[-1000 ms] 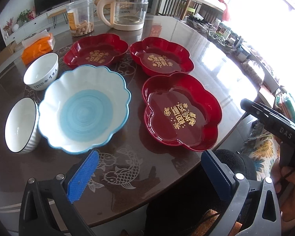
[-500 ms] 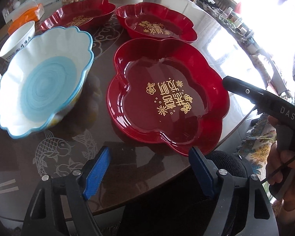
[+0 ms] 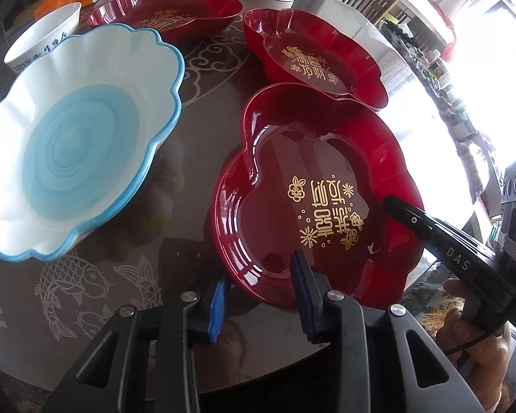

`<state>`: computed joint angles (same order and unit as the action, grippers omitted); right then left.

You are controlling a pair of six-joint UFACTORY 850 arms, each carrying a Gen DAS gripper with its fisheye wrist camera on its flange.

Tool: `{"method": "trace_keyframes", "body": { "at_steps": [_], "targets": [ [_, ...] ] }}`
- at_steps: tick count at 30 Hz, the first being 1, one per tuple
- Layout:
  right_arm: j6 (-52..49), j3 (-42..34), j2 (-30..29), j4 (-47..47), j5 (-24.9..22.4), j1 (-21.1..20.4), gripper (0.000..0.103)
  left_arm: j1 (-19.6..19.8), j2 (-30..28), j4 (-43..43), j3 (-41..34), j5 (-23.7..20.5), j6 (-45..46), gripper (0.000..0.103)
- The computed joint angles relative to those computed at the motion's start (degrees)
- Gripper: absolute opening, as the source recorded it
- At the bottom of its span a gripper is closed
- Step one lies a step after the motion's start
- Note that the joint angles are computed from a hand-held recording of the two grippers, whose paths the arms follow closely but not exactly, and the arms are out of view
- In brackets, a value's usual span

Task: Organize plates and bowls
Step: 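Carry the red plate with the left tool beside the other red plates and release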

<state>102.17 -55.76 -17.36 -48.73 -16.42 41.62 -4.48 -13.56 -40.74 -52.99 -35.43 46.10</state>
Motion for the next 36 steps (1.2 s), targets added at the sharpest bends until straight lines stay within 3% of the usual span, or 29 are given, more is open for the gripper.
{"method": "trace_keyframes", "body": {
  "at_steps": [6,9,12,14,18,21,24,25,26,27,28,32,36],
  "targets": [
    [9.08,4.43,4.19,-5.06,0.61,1.91,0.015,-1.20,2.29,-0.46,1.44,-0.85,3.15,0.030],
    [16.11,7.76,9.12,-9.56,-3.17,4.53,0.016,-4.01,5.16,-2.52,3.11,-0.48,6.55,0.030],
    [17.04,10.25,13.57,-9.34,-8.46,4.75,0.016,-8.66,4.89,-4.85,2.73,0.83,8.43,0.030],
    [18.04,12.21,15.93,-9.88,-10.18,2.75,0.016,-12.29,3.17,-7.06,1.39,3.03,9.52,0.030],
    [18.72,15.88,17.54,-11.42,-7.61,-4.62,0.018,-18.07,-1.72,-8.56,-2.98,7.64,9.63,0.030],
    [20.24,17.58,16.74,-12.77,-3.66,-9.48,0.018,-20.51,-5.22,-5.43,-6.52,9.32,5.67,0.030],
    [24.42,18.66,16.03,-15.83,-1.57,-11.49,0.019,-21.85,-6.94,-1.63,-8.35,12.50,1.75,0.032],
    [27.58,18.72,15.93,-18.55,-2.02,-11.43,0.024,-21.86,-7.05,-1.69,-8.58,12.86,1.87,0.037],
    [30.62,18.90,16.13,-20.93,-2.11,-11.38,0.034,-21.62,-6.99,-1.71,-8.91,12.82,1.87,0.049],
    [33.07,19.05,16.48,-22.37,-3.09,-10.95,0.059,-21.21,-6.64,-2.40,-8.89,12.89,2.22,0.054],
    [34.44,19.55,17.55,-22.49,-5.53,-9.91,0.068,-20.38,-5.75,-4.71,-8.52,12.87,4.05,0.061],
    [31.32,18.08,20.69,-15.64,-21.31,-3.58,0.068,-15.18,1.24,-17.89,-4.28,13.09,15.33,0.081],
    [29.23,11.16,19.85,-10.87,-38.88,6.40,0.071,-9.05,10.30,-30.00,1.88,11.57,28.25,0.089]
  ]
}}
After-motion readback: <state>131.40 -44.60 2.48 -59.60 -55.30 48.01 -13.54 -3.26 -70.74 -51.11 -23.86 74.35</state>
